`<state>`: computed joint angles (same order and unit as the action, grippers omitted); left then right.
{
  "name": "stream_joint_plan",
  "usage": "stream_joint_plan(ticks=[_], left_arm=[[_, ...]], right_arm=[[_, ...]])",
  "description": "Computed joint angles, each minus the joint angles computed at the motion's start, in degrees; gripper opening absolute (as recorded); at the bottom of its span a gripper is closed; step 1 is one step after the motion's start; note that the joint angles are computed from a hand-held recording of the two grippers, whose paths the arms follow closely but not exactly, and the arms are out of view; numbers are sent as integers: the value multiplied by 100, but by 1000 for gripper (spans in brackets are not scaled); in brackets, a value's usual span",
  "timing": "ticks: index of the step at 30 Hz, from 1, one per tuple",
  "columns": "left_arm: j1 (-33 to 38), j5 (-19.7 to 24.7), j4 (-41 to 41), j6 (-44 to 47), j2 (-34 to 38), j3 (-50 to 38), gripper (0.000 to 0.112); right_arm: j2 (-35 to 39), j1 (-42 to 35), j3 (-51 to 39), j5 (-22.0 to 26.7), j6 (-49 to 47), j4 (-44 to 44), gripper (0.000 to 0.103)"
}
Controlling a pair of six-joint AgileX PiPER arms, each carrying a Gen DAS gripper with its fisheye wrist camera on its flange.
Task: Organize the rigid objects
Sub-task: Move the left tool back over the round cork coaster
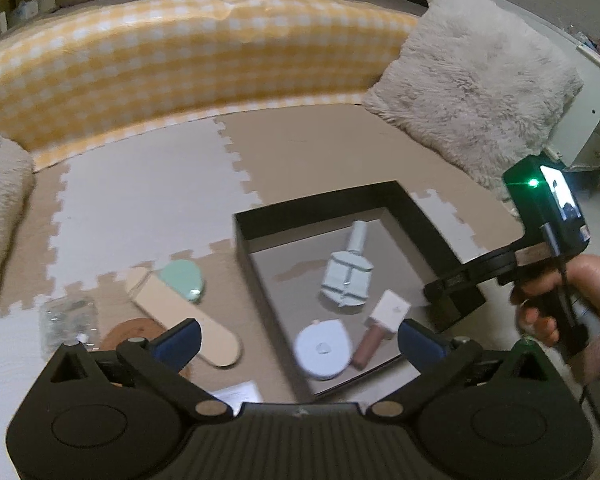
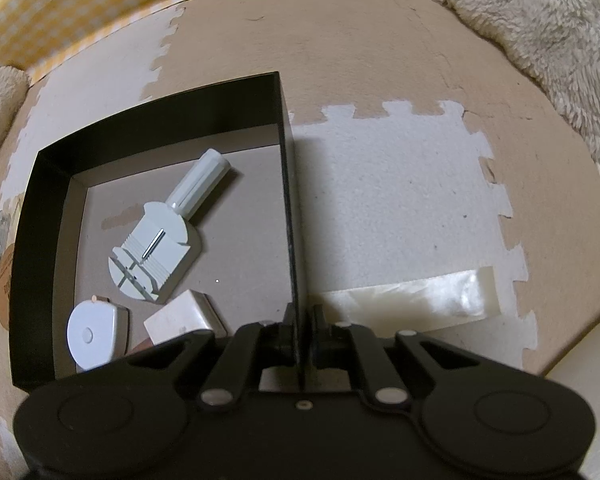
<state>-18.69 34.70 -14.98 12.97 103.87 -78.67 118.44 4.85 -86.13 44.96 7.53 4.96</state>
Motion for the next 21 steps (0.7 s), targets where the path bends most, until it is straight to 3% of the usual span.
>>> stream_joint_plan(ticks=[9,21], left_arm=[[541,-40,129,366,96,131,103],[993,-80,607,311,824,-92,103]], right_arm=[[-3,17,-6,5,11,-22,7],[3,22,-20,15,5,-23,7]])
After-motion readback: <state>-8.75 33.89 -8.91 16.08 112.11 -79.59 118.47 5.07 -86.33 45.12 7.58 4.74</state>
